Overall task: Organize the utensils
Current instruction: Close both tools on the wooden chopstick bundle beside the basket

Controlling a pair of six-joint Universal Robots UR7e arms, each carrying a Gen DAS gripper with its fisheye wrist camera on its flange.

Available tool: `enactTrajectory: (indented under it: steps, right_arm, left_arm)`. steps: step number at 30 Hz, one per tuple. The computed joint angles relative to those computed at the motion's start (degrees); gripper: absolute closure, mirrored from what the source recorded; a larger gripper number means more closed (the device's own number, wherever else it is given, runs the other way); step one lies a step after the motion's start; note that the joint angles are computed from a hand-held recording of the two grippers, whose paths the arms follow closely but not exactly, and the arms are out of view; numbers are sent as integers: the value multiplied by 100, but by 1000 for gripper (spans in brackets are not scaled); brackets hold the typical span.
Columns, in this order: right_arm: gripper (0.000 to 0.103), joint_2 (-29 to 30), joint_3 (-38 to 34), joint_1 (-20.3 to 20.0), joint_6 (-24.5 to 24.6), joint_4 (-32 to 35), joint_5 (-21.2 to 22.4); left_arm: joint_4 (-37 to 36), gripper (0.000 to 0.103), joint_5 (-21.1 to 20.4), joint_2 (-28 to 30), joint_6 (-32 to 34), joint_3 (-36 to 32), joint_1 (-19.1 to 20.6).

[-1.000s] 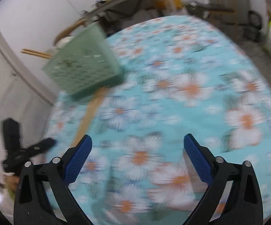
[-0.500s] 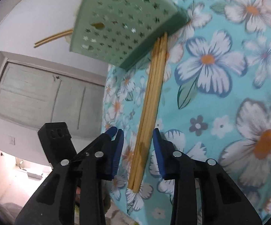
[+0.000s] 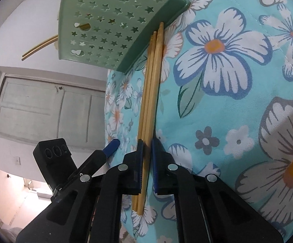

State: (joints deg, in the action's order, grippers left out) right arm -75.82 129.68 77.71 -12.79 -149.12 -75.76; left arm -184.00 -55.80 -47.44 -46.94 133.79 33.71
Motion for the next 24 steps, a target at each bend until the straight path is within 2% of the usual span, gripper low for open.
enactTrajectory:
  steps: [8, 14, 17, 24]
  right_arm:
    - [98, -307, 39, -313, -42, 256, 265]
    - [97, -687, 26, -544, -59, 496, 97]
    - [96, -841, 25, -635, -71, 500, -39]
    - [95, -819, -15, -645, -175, 452, -198]
  left_arm:
    - [52, 6, 12, -17, 9, -11, 0]
    - [325, 7, 145, -43, -117, -78, -67]
    - [322, 16, 236, -36, -96, -96, -159]
    - [-522, 52, -538, 195, 356, -177, -44]
